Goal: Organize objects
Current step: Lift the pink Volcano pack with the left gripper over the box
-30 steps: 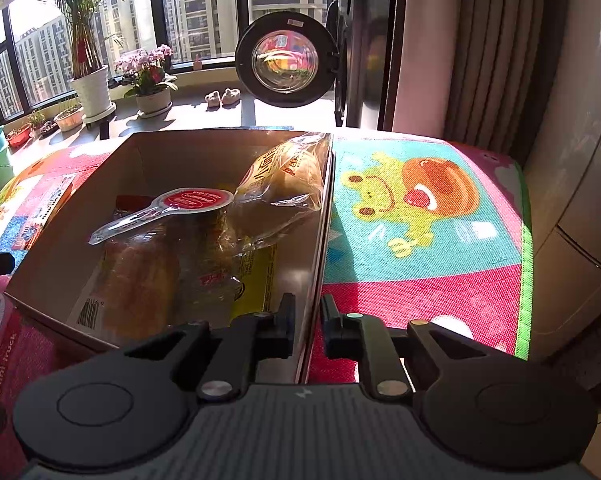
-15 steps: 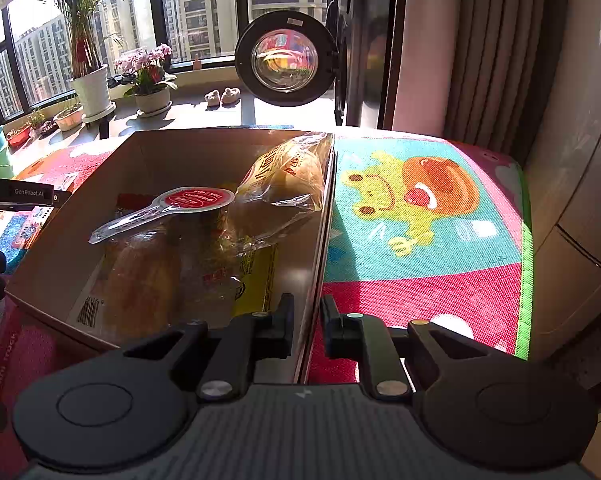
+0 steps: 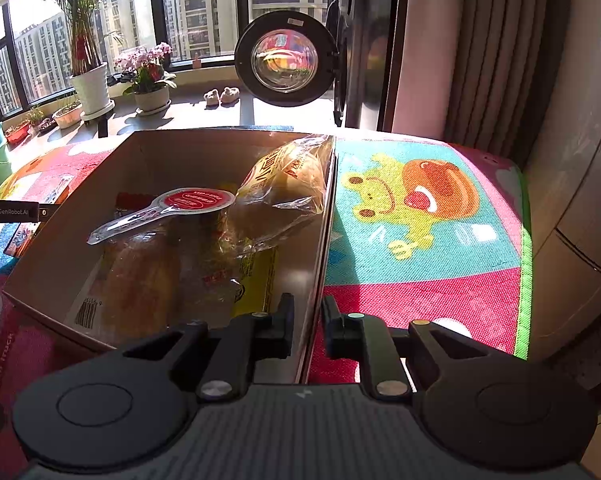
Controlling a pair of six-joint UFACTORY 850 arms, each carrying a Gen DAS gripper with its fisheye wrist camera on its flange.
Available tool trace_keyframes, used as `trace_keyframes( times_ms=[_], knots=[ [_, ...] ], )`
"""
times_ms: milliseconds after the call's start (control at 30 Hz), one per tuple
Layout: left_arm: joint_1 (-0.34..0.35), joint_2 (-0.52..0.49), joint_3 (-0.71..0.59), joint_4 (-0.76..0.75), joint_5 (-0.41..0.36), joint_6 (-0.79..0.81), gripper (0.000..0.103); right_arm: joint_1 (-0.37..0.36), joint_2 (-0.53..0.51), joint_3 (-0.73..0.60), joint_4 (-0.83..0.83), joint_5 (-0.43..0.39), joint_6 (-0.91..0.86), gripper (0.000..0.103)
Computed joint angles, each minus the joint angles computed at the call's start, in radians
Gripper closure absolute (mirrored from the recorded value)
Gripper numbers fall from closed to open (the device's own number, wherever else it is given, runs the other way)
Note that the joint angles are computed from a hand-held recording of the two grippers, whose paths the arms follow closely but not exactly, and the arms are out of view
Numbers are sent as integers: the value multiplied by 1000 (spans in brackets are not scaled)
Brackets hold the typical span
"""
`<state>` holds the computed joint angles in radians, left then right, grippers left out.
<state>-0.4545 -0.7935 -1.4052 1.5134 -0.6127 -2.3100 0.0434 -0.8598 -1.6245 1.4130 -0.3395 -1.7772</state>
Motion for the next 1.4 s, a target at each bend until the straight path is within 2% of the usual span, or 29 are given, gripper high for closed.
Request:
trace_keyframes(
  times_ms=[100,267,367,500,667,800,933,1100,1200,1300,1400],
  knots=[
    [-19,26,43,-21,-24,-19,54,10,-8,-10,71,23,-79,87],
    [-27,64,100,-21,-27,-83,54,31,-39,-63,48,66,-28,89],
    [-27,75,111,-38,-24,-91,54,46,-46,-72,135,95,-114,96],
    [-28,102,138,-64,-5,-99,55,58,-48,-75,227,115,-212,97],
    [-44,156,188,-68,11,-123,55,52,-48,-74,200,106,-196,97],
    [-74,201,194,-22,-22,-122,55,47,-45,-68,183,92,-178,97],
    [-94,215,161,55,-22,-140,55,47,-44,-65,203,89,-189,96],
    [-89,174,62,168,69,-209,55,43,-45,-66,181,75,-161,96],
    [-82,113,-36,224,134,-255,55,39,-47,-70,137,65,-113,96],
    [-77,33,-152,191,178,-204,55,38,-48,-71,115,60,-86,96],
    [-66,-39,-255,154,255,-184,55,36,-48,-71,102,56,-71,96]
  ],
)
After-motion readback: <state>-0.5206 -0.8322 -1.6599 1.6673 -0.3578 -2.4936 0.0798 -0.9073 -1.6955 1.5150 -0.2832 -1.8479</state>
